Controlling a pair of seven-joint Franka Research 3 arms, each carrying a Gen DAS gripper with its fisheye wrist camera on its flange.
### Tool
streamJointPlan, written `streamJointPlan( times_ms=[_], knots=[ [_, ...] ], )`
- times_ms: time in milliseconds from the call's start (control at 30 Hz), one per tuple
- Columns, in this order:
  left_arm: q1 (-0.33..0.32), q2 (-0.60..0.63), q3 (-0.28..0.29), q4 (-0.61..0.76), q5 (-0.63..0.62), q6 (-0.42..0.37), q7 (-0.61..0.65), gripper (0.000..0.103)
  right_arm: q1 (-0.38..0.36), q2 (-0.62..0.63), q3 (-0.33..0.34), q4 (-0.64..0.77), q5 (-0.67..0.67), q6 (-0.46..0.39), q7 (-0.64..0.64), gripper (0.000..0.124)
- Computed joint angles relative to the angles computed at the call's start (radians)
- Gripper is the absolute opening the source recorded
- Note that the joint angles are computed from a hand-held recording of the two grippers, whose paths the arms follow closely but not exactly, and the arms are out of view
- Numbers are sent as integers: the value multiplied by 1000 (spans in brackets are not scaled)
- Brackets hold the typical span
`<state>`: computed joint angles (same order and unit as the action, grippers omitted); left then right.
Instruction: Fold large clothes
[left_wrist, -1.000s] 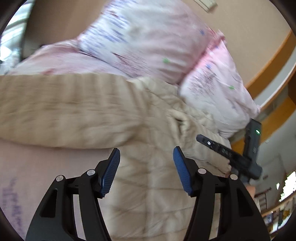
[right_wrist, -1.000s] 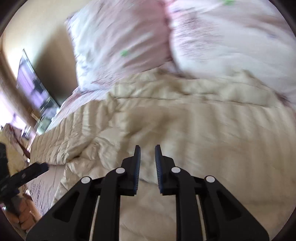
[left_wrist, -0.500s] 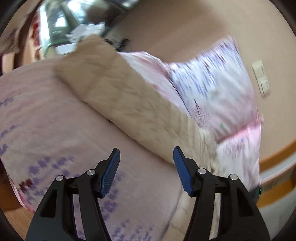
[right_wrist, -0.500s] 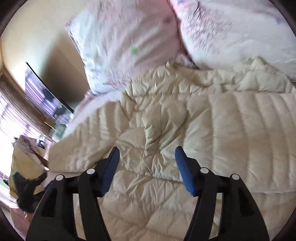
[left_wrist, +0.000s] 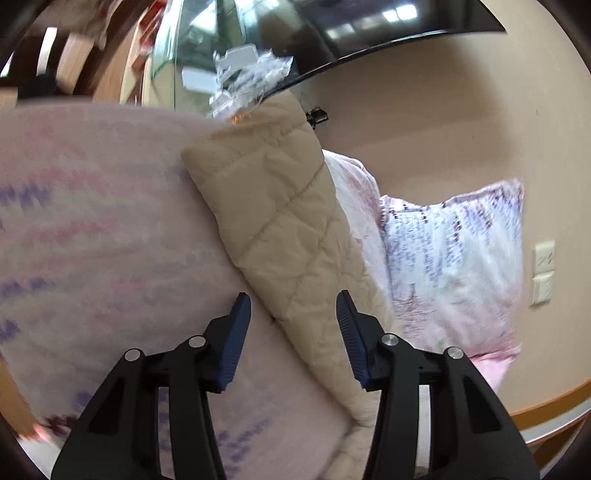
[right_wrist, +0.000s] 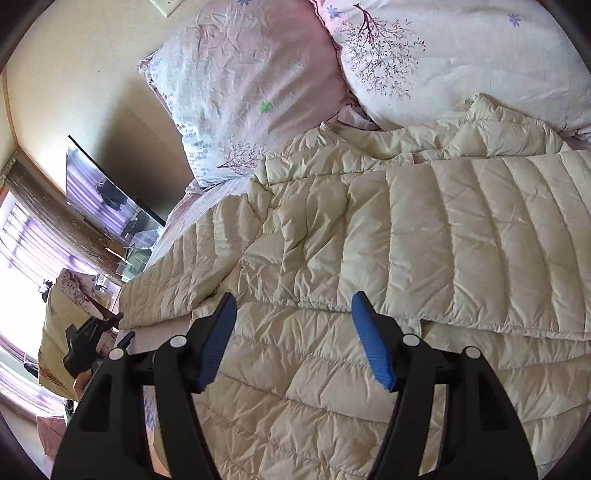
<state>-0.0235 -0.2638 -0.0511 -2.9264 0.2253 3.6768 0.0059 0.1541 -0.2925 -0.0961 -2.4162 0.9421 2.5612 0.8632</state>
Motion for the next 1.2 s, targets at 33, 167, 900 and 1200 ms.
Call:
streamJointPlan(
  times_ms=[33, 167, 900, 1200],
  knots=[
    [-19, 23, 29, 8, 35, 30, -40, 49, 0, 1, 2, -1, -2, 3, 1, 65],
    [-3, 37, -7, 39, 14, -3, -47, 49, -2, 9, 1, -2, -3, -5, 14, 65],
    [8, -10, -132, 181, -135, -15, 339, 0, -32, -62, -38, -64, -1, 44, -37, 66],
    [-179, 225, -143, 593, 220, -9, 352, 0, -61, -88, -65, -86, 5, 91, -25, 66]
  ],
)
